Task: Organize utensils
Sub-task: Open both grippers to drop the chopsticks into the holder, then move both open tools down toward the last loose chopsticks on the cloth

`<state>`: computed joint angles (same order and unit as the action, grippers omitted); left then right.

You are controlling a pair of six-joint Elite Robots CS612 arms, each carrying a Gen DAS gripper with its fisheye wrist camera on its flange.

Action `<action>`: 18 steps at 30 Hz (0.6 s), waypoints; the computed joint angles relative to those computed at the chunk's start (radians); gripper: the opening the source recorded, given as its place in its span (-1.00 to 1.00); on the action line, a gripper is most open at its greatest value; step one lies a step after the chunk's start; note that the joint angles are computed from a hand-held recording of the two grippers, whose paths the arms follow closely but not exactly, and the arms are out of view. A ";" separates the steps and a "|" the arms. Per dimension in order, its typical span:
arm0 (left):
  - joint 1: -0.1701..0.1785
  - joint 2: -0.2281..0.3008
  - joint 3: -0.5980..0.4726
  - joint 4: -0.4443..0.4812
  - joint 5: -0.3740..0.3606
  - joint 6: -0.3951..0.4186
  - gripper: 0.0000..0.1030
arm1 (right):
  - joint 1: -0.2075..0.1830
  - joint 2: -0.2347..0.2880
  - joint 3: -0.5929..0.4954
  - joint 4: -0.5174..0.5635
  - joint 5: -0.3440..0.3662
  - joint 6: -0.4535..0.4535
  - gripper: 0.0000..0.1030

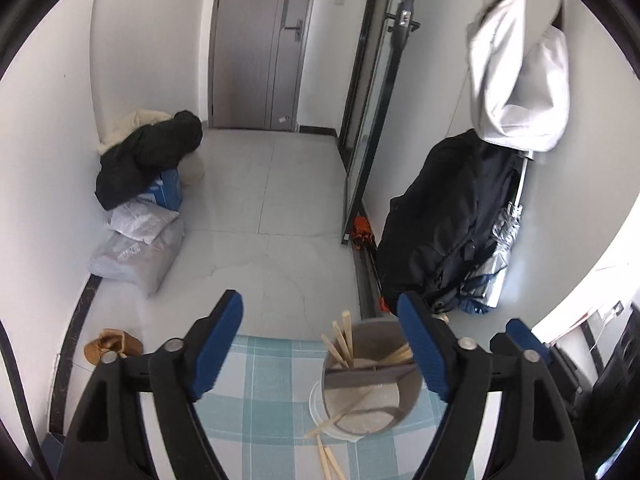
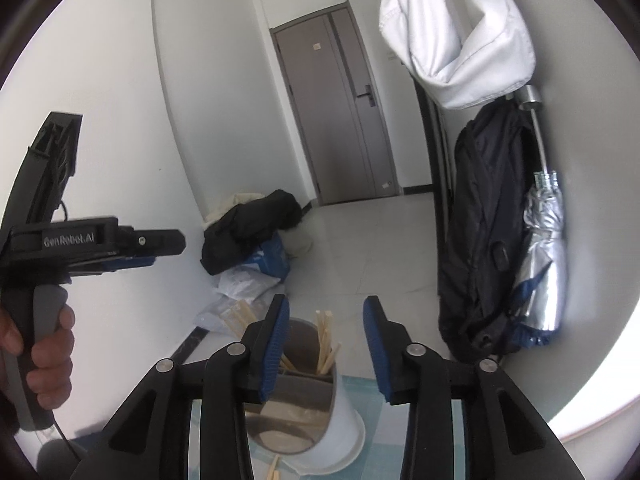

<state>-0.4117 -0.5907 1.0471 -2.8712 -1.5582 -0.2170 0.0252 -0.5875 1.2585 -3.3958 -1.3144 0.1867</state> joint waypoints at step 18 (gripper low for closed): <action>-0.037 -0.113 0.249 -0.222 0.123 -0.026 0.71 | 0.017 -0.107 0.180 -0.157 -0.056 -0.016 0.33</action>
<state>-0.4482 -0.7041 1.2961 -3.0935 -1.4348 -0.2435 0.0424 -0.6943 1.4384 -3.5529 -1.3706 0.1702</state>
